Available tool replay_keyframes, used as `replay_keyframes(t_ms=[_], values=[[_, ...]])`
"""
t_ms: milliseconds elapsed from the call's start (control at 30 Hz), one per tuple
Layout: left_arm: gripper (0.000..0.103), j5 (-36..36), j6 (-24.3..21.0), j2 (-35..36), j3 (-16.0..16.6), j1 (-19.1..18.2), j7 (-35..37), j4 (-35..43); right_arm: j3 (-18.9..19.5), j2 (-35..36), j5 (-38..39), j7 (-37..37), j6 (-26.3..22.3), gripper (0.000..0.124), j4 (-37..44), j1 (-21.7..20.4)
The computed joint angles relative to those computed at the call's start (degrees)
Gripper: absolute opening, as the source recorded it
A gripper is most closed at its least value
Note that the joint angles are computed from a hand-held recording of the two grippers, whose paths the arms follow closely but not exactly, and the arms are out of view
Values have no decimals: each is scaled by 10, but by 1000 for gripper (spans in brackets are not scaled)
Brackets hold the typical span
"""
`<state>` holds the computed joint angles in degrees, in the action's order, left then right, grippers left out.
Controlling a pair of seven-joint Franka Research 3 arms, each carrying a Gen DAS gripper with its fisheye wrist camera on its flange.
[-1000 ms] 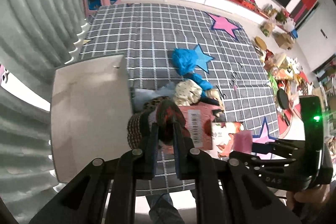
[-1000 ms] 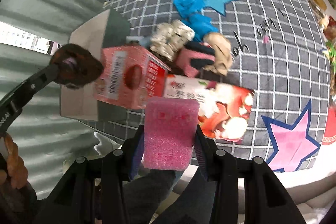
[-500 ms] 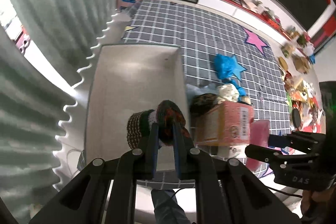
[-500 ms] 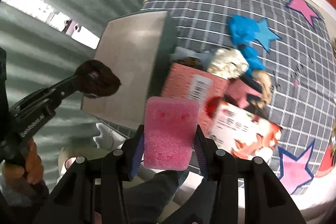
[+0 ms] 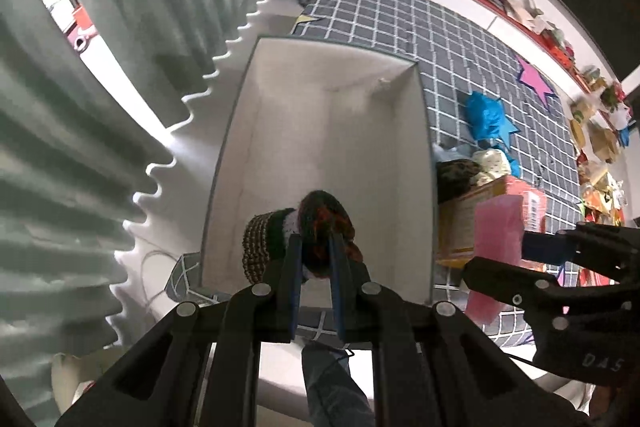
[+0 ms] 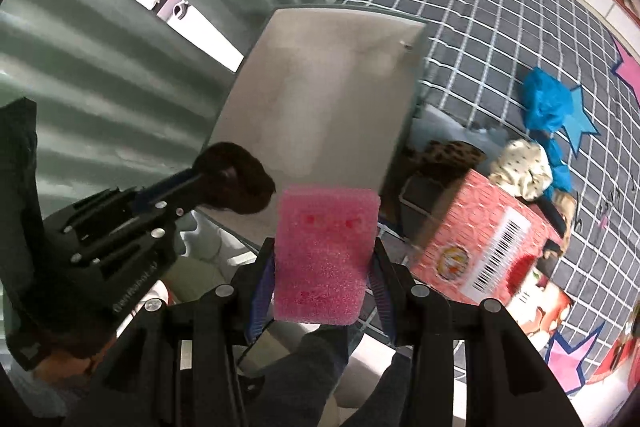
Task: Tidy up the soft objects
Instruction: 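Carry the hat and pink sponge with both tools over the white box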
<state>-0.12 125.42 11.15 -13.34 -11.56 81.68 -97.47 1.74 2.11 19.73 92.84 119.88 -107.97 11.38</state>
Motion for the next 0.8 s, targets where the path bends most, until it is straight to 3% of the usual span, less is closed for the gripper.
replay_keyframes(t_ms=[800], values=[[14, 29, -29, 41, 3, 2, -35, 9, 5, 95, -5, 32, -43, 46, 93, 11]])
